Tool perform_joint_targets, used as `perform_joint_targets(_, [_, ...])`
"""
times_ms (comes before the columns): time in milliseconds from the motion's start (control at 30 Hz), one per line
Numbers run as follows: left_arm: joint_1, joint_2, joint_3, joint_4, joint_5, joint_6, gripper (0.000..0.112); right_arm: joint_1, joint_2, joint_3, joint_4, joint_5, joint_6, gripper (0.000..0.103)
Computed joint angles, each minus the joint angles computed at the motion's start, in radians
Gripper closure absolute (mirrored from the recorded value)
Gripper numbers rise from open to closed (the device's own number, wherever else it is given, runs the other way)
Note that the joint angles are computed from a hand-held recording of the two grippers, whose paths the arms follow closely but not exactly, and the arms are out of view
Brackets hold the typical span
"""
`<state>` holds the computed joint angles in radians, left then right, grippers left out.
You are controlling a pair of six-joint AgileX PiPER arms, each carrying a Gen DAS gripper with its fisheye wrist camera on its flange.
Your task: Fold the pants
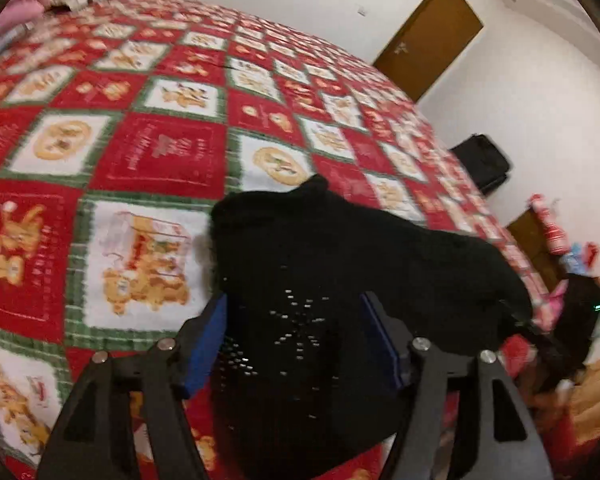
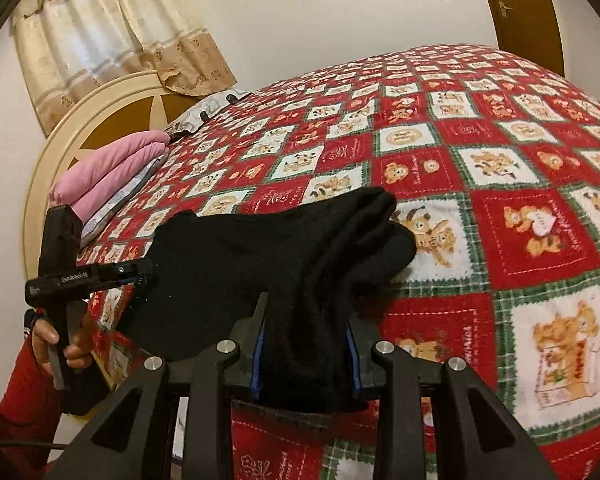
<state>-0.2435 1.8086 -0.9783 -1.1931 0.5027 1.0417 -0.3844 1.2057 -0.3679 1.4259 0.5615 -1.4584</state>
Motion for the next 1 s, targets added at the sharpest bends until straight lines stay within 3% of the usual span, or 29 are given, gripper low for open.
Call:
perform_joint_targets(67, [-0.015, 0.004, 0.024, -0.035, -0.04, 0.013, 0.047, -0.027, 0.01, 0.002, 0.006, 0.03, -0.024, 0.071])
perform_joint_targets(133, [-0.045, -0.019, 0.07, -0.102, -0.129, 0.066, 0.07, -0.028, 0.01, 0.003, 0.002, 0.033, -0.023, 0.071])
perform_joint_targets(167, [-0.051, -0.021, 0.068, -0.077, -0.137, 0.05, 0.074, -0.033, 0.015, -0.001, -0.006, 0.039, -0.018, 0.071])
perform_joint_targets(233, [-0.016, -0.009, 0.056, -0.087, -0.066, 0.044, 0.084, -0.037, 0.021, -0.001, -0.01, 0.041, -0.017, 0.071])
perform_joint_targets(367, [0.067, 0.027, 0.044, -0.165, 0.078, 0.058, 0.094, -0.024, 0.026, 0.009, 0.012, 0.024, -0.016, 0.071])
perform_joint_targets(500, [0.087, -0.038, 0.076, -0.269, 0.104, 0.162, 0.096, 0.008, 0.001, -0.019, -0.038, 0.008, 0.049, 0.071])
perform_joint_targets(633, [0.118, -0.13, 0.04, -0.223, 0.077, 0.131, 0.096, 0.116, 0.022, -0.123, -0.048, -0.002, 0.104, 0.071])
perform_joint_targets(733, [0.157, -0.179, -0.01, -0.128, 0.006, 0.078, 0.096, 0.287, 0.097, -0.249, 0.048, -0.085, 0.046, 0.071])
perform_joint_targets(867, [0.229, -0.186, -0.085, -0.017, -0.089, 0.017, 0.096, 0.458, 0.341, -0.517, 0.192, -0.145, -0.07, 0.071])
perform_joint_targets(1000, [0.296, -0.098, -0.166, 0.011, -0.158, 0.043, 0.096, 0.512, 0.653, -0.845, 0.119, -0.114, 0.057, 0.071])
